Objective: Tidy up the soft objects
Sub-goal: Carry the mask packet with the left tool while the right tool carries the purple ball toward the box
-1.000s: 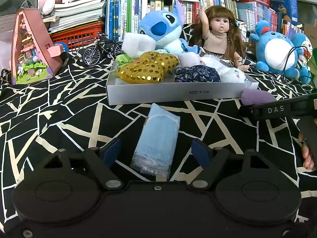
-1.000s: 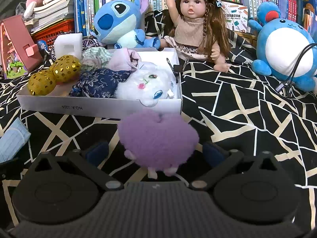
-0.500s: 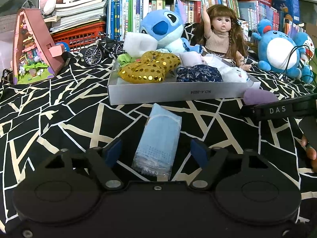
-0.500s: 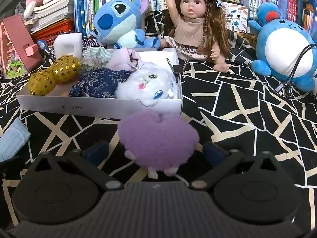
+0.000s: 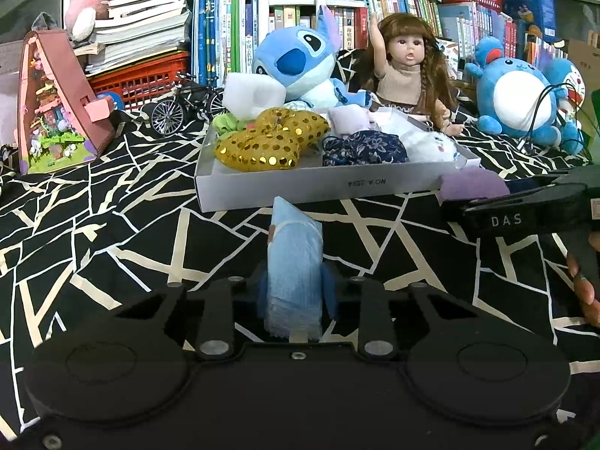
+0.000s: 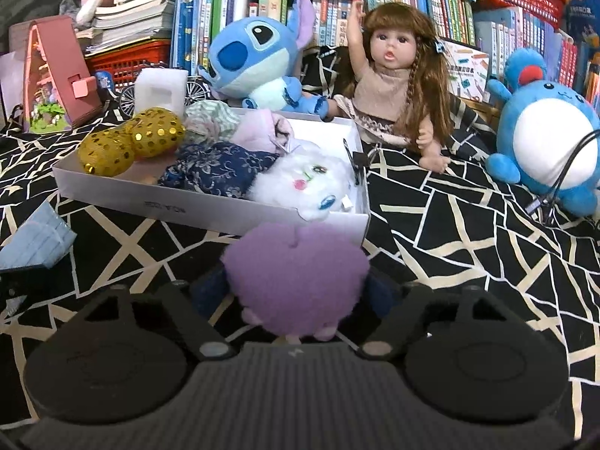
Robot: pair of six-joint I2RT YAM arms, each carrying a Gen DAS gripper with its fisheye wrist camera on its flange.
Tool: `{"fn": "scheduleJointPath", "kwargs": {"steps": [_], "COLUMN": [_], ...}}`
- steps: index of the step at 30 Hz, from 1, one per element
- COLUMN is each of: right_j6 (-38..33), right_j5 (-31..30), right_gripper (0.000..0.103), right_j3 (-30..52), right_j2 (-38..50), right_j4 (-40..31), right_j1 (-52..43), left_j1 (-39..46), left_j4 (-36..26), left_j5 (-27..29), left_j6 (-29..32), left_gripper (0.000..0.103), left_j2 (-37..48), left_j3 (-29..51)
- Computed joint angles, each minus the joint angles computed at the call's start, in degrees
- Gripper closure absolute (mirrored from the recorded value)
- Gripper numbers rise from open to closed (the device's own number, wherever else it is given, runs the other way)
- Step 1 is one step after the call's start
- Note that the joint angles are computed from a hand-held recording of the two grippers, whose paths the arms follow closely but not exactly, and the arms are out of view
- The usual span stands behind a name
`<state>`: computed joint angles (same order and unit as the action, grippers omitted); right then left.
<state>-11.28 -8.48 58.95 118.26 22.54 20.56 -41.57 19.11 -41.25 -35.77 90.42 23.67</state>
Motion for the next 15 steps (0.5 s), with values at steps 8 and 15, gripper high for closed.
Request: {"fn": "scheduleJointPath", "kwargs": {"steps": [8, 15], "right_j6": [-0.5, -2.8], "right_j5": [-0.9, -1.8], "right_gripper": [0.026, 0.026], "right_j3": [-3.5, -6.2], "right_j2": [-2.2, -5.1], "right_j4": [4.5, 6.5], "right_j1": [0.0, 0.4], "left_j1": [-0.2, 0.8], "left_j4": [-1.1, -1.7], "left_j5": [-1.1, -0.1], "left_j6": [0.1, 0.4], "left_gripper": [0.076, 0.076], "left_j2": [-2.8, -4.3], "left_j3": [-0.3, 0.5]}}
